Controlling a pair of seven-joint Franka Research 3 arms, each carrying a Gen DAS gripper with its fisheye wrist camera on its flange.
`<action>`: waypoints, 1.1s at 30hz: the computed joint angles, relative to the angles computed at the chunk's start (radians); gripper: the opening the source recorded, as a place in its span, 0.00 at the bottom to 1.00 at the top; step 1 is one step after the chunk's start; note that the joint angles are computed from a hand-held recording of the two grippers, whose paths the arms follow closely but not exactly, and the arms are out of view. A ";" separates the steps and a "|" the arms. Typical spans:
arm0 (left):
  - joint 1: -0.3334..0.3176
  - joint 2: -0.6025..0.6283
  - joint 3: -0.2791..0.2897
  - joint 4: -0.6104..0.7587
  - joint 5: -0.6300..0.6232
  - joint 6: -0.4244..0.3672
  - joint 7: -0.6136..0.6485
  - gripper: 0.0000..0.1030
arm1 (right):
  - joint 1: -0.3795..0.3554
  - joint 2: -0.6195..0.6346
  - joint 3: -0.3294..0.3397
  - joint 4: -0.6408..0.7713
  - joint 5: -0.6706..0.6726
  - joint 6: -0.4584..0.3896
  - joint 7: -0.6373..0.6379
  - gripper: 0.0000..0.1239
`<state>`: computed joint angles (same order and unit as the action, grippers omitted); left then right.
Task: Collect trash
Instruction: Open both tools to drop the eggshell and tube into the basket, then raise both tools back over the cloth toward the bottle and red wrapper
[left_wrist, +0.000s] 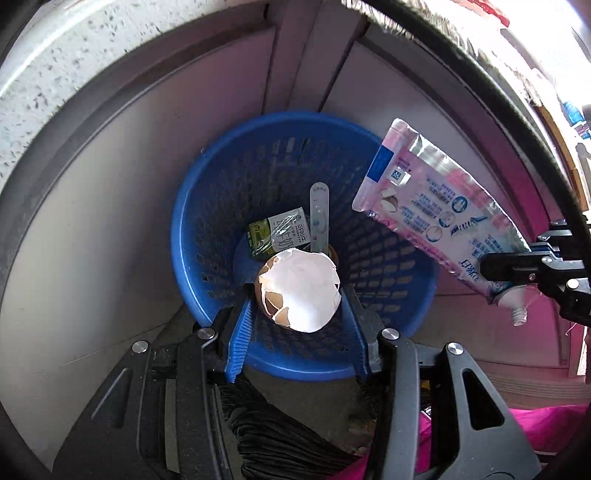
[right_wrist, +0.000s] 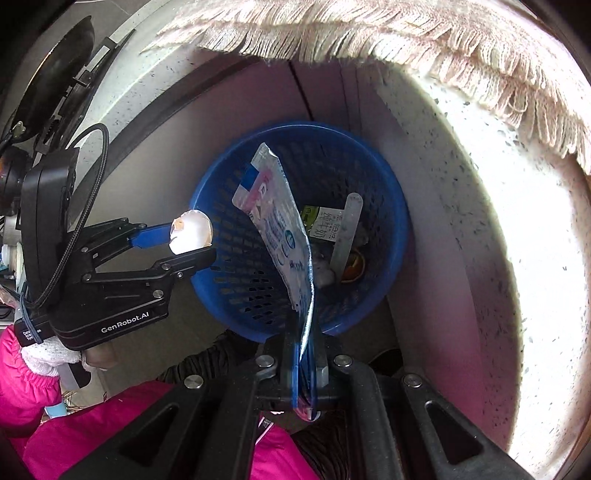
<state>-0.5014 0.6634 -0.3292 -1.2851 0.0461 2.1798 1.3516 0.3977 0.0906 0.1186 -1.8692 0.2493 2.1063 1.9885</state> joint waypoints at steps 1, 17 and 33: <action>-0.004 0.009 0.002 0.009 0.004 -0.003 0.000 0.45 | 0.000 0.006 0.000 0.004 -0.002 -0.002 0.000 0.01; -0.019 0.063 0.013 0.084 0.012 -0.059 -0.023 0.45 | 0.004 0.044 -0.005 0.041 -0.006 -0.006 0.005 0.12; -0.024 0.061 0.016 0.088 0.019 -0.051 -0.023 0.64 | 0.002 0.010 -0.004 0.040 -0.018 0.013 0.017 0.36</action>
